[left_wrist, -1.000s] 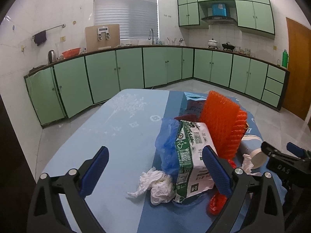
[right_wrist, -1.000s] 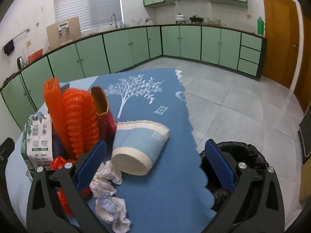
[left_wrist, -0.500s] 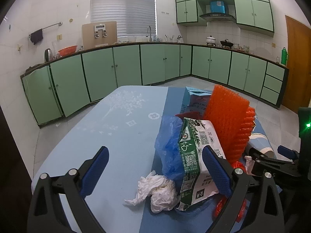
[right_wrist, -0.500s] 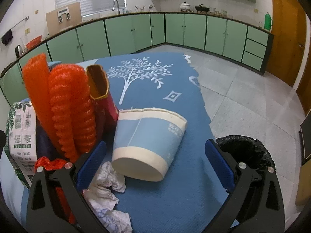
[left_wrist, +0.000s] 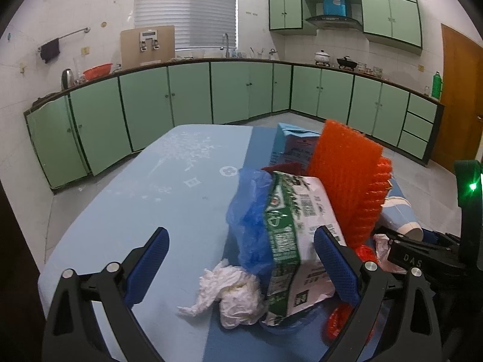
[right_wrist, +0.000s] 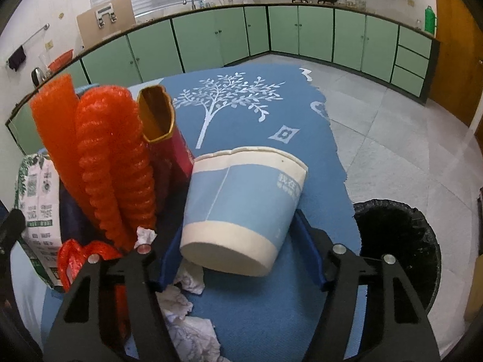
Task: Collect trash
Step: 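Close the right gripper on the paper cup while the left gripper grasps the green carton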
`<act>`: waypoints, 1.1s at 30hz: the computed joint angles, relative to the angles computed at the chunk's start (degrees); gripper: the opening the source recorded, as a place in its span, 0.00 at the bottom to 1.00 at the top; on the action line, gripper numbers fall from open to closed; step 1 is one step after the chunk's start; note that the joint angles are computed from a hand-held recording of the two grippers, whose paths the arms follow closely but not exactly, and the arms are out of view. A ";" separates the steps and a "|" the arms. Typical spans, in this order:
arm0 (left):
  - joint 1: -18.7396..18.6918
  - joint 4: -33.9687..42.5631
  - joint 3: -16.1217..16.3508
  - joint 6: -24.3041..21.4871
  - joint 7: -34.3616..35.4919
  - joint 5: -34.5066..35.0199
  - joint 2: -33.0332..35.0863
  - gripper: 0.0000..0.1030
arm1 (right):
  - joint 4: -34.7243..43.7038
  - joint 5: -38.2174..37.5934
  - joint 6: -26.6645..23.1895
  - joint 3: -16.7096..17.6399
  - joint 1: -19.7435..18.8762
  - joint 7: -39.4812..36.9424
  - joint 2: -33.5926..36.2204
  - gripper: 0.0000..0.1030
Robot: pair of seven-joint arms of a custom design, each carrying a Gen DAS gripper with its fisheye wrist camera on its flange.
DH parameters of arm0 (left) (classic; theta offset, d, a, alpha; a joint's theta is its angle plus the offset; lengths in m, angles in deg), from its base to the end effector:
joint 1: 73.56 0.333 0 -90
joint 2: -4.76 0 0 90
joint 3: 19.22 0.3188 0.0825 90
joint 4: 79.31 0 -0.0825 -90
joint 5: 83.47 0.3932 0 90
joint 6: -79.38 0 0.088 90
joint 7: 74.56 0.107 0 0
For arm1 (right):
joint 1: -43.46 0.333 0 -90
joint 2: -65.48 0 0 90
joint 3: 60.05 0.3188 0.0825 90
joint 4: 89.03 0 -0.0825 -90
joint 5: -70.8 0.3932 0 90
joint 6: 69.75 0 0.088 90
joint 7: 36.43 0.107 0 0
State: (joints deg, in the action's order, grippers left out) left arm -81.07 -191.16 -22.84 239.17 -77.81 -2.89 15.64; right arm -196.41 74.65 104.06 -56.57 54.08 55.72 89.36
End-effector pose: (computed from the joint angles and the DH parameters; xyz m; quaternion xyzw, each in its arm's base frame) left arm 0.6105 -0.1641 0.4236 -0.6896 0.5511 -0.2935 0.3667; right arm 0.6730 0.1590 0.3747 -0.7001 0.6146 -0.1968 0.3057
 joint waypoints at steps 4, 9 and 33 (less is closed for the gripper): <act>-0.14 1.00 -0.16 1.70 2.27 -1.52 1.11 0.82 | -1.32 1.12 1.48 1.15 -1.49 -1.09 -1.08 0.62; -1.15 2.48 0.39 2.85 3.81 -2.68 2.17 0.73 | -2.05 2.49 2.62 2.05 -3.09 -2.27 -1.94 0.62; -4.61 5.33 2.66 5.18 9.70 -8.36 4.73 0.34 | -3.63 3.00 5.22 2.12 -3.94 -2.94 -2.78 0.62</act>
